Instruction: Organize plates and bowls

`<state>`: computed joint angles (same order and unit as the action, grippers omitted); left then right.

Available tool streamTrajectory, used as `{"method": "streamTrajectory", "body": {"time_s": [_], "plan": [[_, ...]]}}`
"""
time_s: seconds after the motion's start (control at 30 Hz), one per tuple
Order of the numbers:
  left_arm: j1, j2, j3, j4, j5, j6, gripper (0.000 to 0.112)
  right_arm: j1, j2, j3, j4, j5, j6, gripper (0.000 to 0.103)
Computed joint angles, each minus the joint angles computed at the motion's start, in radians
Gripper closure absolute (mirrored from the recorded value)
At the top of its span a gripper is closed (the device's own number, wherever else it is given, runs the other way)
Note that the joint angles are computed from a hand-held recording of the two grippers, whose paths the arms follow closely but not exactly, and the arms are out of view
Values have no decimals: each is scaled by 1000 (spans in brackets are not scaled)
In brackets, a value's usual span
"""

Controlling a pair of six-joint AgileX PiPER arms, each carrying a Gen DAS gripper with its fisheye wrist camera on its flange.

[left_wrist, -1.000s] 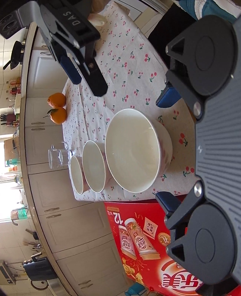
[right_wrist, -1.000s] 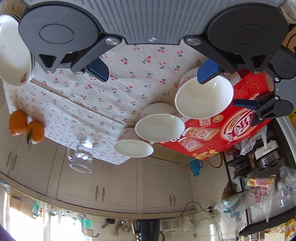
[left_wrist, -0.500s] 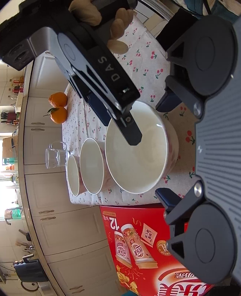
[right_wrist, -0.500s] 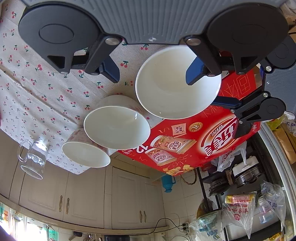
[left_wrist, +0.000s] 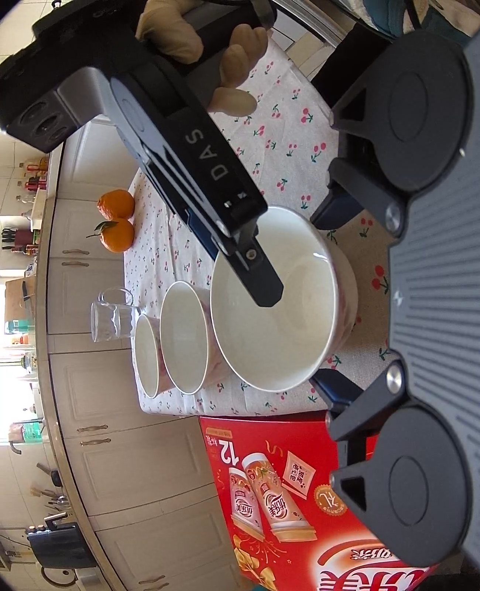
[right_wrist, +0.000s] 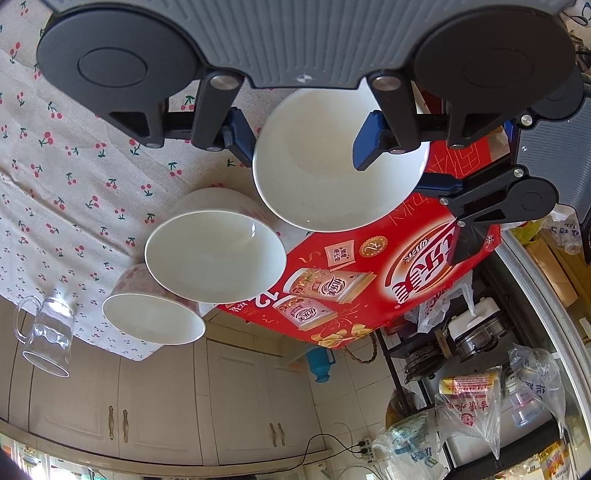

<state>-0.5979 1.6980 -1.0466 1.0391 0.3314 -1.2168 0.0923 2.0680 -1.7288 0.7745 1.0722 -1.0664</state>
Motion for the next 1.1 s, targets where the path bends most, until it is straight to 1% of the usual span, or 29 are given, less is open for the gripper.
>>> {"method": "streamTrajectory", "body": {"time_s": [0.13,0.4,0.67,0.87,1.1], "plan": [[-22,5,-21,-44,39,60,30,-6,-16,17,3,2,-12,40],[-56,8,-67,-124,55,159,30,-60,-76,82,34,14,-61,40],[-93,58,-154,-213,48,268,30,-153,-127,152,68,12,-104,40],[-112,112,-225,-281,42,350,30,-216,-140,178,76,9,-124,40],[-110,196,-337,-438,35,531,30,-275,-139,187,81,0,-129,39]]}}
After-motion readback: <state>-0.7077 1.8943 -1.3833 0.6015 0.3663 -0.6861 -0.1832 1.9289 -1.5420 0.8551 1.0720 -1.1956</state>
